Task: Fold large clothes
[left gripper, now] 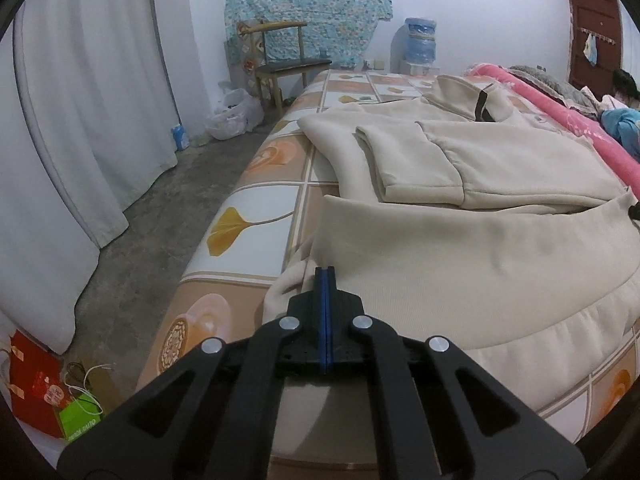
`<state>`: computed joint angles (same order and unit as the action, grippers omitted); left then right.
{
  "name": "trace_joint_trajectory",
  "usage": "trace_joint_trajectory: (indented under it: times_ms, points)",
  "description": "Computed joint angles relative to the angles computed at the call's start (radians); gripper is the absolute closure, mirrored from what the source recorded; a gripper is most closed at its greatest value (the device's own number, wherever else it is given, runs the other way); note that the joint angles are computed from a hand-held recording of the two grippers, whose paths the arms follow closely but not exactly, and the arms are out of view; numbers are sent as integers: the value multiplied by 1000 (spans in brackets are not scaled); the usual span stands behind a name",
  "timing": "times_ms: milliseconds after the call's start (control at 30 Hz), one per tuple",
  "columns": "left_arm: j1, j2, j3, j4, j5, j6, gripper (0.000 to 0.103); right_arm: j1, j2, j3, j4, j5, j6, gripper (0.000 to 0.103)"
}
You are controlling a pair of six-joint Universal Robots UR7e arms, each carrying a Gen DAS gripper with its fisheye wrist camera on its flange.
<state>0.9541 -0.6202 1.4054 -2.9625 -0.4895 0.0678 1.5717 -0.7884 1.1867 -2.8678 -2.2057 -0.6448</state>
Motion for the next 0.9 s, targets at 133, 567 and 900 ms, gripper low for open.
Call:
trace_joint_trajectory:
  times_ms: [133, 567, 900]
  points:
    - [0, 0, -4, 9, 3, 2, 101, 35, -5, 14, -42, -17, -20, 75]
    - [0, 1, -16, 38, 1, 8, 101, 15, -119, 197, 151, 164, -1, 70]
    - [-88, -21, 19, -30, -185, 69, 89, 48, -169, 239, 174, 251, -13, 58]
